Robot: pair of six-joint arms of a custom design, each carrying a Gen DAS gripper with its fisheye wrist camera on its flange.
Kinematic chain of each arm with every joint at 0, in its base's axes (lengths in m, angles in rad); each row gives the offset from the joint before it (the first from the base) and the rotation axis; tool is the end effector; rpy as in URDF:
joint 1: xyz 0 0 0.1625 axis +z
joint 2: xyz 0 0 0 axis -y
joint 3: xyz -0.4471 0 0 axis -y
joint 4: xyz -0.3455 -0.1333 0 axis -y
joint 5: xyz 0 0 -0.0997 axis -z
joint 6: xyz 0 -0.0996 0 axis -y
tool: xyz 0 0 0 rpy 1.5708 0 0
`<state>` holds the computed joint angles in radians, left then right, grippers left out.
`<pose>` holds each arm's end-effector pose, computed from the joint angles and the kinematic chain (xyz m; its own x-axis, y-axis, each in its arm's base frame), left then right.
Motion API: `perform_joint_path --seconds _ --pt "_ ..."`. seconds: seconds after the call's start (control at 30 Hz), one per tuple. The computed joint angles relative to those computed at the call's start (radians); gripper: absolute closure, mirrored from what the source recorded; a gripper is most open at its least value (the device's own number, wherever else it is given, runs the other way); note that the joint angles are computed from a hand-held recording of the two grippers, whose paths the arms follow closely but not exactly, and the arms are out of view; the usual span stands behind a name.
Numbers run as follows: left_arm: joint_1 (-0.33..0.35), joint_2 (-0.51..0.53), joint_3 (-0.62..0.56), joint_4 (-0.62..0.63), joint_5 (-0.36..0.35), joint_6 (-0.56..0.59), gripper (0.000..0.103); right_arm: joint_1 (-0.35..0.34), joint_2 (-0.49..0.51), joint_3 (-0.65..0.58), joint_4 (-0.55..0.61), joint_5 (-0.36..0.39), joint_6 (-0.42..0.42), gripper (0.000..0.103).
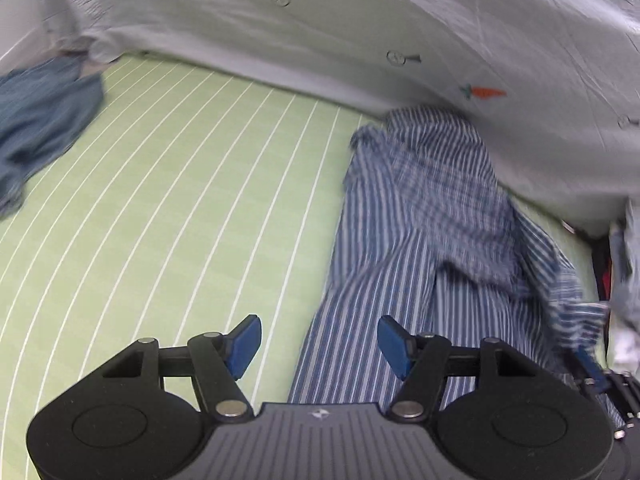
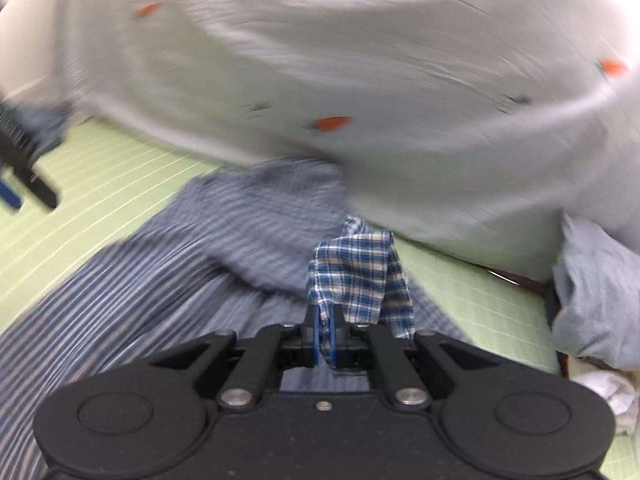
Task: Fold clothes
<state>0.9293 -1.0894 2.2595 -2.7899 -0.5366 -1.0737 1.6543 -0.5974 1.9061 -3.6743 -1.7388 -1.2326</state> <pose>-0.0902 -0.4866 0.1947 -0.7327 -0.5736 -0.3663 -0.0971 0.6209 -0.7779 0.1662 -0.5873 0.0827 -0.2742 -0.6463 0.7122 -0.9556 0.2662 -0.1263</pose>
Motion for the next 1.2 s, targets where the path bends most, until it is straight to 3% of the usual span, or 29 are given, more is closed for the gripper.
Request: perform_joint_path --seconds 0.13,0.2,0.27,0.37,0.5,0.67,0.83,1.07,1.13,1.2 --pt "-0.071 -0.045 0.09 0.119 -0.003 -0.174 0.035 -0.008 -0.025 0.121 0.003 -0.036 0.03 0.096" --pt "-0.107 -0.064 0.128 0.162 -0.008 -0.208 0.032 -0.012 -0.047 0.182 -0.012 -0.04 0.083 0.087" --pt "-0.14 -0.086 0.157 0.2 -0.006 -0.222 0.027 -0.013 -0.073 0.235 -0.04 -0.039 0.153 0.056" --pt "-0.163 -0.108 0.193 0.192 -0.006 -0.203 0.023 -0.017 -0.114 0.291 -0.058 -0.043 0.294 0.048" --pt "-0.16 -0.099 0.223 0.096 -0.031 -0.132 0.023 -0.026 -0.144 0.334 -0.095 -0.073 0.475 0.0" --pt "-0.145 -0.024 0.219 -0.053 -0.101 0.009 0.023 -0.026 -0.179 0.388 -0.169 -0.182 0.543 0.0" --pt "-0.141 0.065 0.174 -0.128 -0.148 0.097 0.022 -0.058 -0.205 0.41 -0.209 -0.235 0.599 0.0" --pt "-0.115 0.224 0.055 -0.254 -0.152 0.188 0.025 -0.143 -0.278 0.341 -0.035 -0.151 0.544 0.0" --pt "-0.103 0.27 0.006 -0.273 -0.157 0.189 0.035 -0.159 -0.304 0.303 0.045 -0.123 0.509 0.0" --pt "-0.09 0.313 -0.045 -0.282 -0.162 0.195 0.037 -0.176 -0.319 0.258 0.107 -0.095 0.471 0.0"
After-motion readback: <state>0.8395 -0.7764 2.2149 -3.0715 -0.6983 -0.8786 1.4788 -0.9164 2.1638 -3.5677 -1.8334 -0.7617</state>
